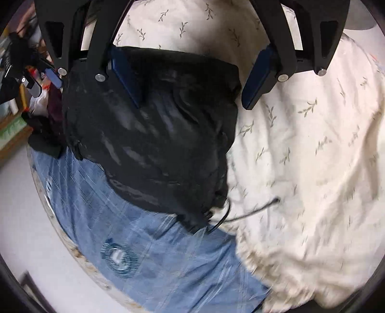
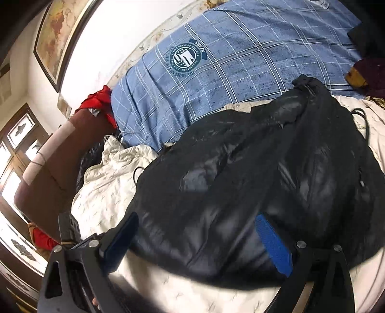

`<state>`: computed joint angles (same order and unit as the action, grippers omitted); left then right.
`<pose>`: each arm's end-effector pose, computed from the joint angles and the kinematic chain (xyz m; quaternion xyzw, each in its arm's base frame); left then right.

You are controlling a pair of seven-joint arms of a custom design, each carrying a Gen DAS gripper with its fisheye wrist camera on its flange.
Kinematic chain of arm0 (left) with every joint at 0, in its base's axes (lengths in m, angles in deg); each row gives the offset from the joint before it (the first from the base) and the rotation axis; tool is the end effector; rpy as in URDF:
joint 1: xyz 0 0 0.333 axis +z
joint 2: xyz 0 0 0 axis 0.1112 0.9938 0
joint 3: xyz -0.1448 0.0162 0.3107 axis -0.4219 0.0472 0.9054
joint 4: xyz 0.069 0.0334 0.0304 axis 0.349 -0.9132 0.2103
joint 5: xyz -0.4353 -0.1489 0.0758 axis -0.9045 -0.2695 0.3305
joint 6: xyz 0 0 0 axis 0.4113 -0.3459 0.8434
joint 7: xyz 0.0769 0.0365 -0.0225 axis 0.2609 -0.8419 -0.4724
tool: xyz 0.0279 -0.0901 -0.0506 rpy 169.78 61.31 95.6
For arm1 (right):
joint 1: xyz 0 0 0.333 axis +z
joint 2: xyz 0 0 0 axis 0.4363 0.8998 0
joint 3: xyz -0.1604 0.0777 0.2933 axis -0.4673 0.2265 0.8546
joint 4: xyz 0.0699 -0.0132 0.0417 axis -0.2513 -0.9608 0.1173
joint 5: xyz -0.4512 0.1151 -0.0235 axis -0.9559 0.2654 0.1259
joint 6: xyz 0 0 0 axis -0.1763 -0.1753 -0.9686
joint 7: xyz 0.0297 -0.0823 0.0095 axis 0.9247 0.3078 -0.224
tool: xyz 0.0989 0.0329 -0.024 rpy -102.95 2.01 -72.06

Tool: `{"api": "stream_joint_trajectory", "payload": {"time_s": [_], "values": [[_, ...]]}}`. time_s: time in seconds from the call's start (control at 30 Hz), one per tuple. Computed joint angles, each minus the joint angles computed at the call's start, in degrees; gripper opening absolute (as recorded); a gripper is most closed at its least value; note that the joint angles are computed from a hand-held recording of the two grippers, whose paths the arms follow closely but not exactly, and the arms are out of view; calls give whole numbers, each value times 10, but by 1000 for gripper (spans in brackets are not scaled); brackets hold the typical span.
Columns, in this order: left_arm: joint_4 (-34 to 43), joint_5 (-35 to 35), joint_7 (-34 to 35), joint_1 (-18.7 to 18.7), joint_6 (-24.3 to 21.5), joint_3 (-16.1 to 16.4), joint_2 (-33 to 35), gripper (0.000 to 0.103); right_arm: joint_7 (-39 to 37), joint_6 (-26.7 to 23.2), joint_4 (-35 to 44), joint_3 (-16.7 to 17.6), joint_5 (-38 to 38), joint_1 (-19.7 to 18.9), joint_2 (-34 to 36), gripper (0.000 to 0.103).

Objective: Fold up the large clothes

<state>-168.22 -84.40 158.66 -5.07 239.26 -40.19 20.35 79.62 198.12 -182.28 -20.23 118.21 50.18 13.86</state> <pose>0.6000 -0.2187 0.5353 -0.6675 0.6260 -0.4010 0.0432 0.5523 0.1316 0.5746 -0.5699 0.6805 -0.0821 0.4532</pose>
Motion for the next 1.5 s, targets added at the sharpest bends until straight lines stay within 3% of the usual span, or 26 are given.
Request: {"api": "stream_joint_trajectory", "payload": {"time_s": [0.1, 0.17, 0.27, 0.37, 0.53, 0.73, 0.97, 1.5], "values": [[-17, 150, -72, 11, 13, -25, -27, 85, 91, -8, -42, 43, -77, -44, -50, 100], [-28, 277, -149, 29, -2, -54, -55, 85, 162, -20, -65, 79, -149, -85, -88, 100], [-45, 381, -204, 36, -15, -82, -103, 85, 265, -64, -78, 145, -257, -156, -138, 100], [-64, 463, -272, 63, 10, -119, -146, 85, 353, -128, -67, 201, -348, -210, -176, 100], [-60, 451, -260, 38, -3, -110, -172, 85, 419, -186, -56, 243, -457, -235, -223, 100], [-53, 427, -246, 21, -35, -105, -181, 85, 464, -204, -58, 231, -518, -216, -249, 100], [-42, 470, -279, 39, -53, -131, -185, 86, 495, -217, -55, 199, -568, -174, -248, 100], [-41, 496, -297, 40, -70, -129, -187, 87, 511, -233, -42, 180, -598, -139, -226, 100]]}}
